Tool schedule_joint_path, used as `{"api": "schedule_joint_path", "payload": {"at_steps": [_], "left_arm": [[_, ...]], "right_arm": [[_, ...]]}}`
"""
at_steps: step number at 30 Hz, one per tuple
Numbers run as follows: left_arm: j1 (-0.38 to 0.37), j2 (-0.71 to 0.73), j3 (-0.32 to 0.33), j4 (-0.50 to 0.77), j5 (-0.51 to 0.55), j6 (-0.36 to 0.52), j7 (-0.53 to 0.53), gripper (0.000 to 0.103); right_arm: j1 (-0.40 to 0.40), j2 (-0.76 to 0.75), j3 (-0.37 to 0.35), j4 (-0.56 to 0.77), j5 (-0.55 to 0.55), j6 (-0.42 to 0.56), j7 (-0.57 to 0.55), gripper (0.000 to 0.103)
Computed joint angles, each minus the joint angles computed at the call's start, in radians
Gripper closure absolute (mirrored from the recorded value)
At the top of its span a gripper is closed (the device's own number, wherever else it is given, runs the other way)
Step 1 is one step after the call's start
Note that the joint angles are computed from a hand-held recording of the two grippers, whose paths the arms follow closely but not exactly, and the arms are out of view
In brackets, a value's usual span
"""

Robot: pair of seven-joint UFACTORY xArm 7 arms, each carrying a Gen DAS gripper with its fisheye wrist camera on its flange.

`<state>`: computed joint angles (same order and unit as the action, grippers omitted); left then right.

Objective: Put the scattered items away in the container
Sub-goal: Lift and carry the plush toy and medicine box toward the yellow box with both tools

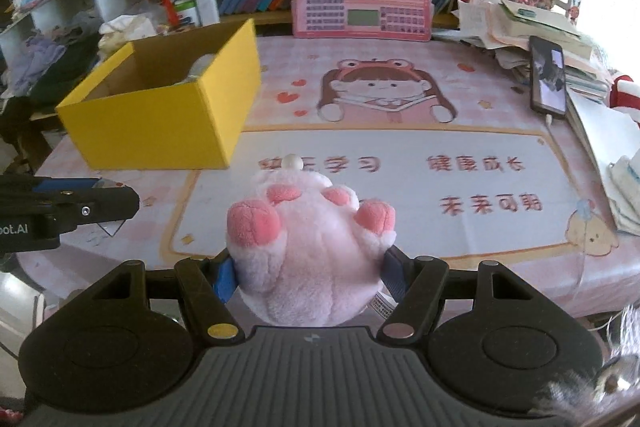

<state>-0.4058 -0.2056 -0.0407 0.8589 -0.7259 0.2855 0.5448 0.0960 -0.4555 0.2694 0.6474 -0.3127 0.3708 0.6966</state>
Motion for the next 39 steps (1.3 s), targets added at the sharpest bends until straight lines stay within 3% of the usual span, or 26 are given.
{"api": "schedule_joint_path", "payload": {"at_steps": [6, 16, 24, 34, 39], "left_arm": [[0.012, -0.073, 0.033, -0.067, -0.005, -0.011, 0.000, 0.051], [0.048, -0.171, 0.101, -0.166, 0.082, -0.055, -0.110, 0.051], [0.026, -0.188, 0.169, -0.170, 0.119, -0.113, -0.141, 0.051], [-0.124, -0.067, 0.298, -0.037, 0.001, -0.224, 0.004, 0.051], [-0.133, 0.041, 0.303, 0.083, -0.107, -0.246, 0.113, 0.051]], "right_arm": [[0.037, 0.025, 0.026, 0.026, -0.002, -0.011, 0.001, 0.036], [0.126, 0.150, 0.024, 0.132, -0.002, -0.040, -0.081, 0.036], [0.128, 0.231, 0.041, 0.225, -0.098, -0.075, -0.042, 0.036], [0.124, 0.347, 0.004, 0.363, -0.265, -0.134, 0.040, 0.036], [0.138, 0.441, -0.055, 0.467, -0.358, -0.192, 0.065, 0.036]]}}
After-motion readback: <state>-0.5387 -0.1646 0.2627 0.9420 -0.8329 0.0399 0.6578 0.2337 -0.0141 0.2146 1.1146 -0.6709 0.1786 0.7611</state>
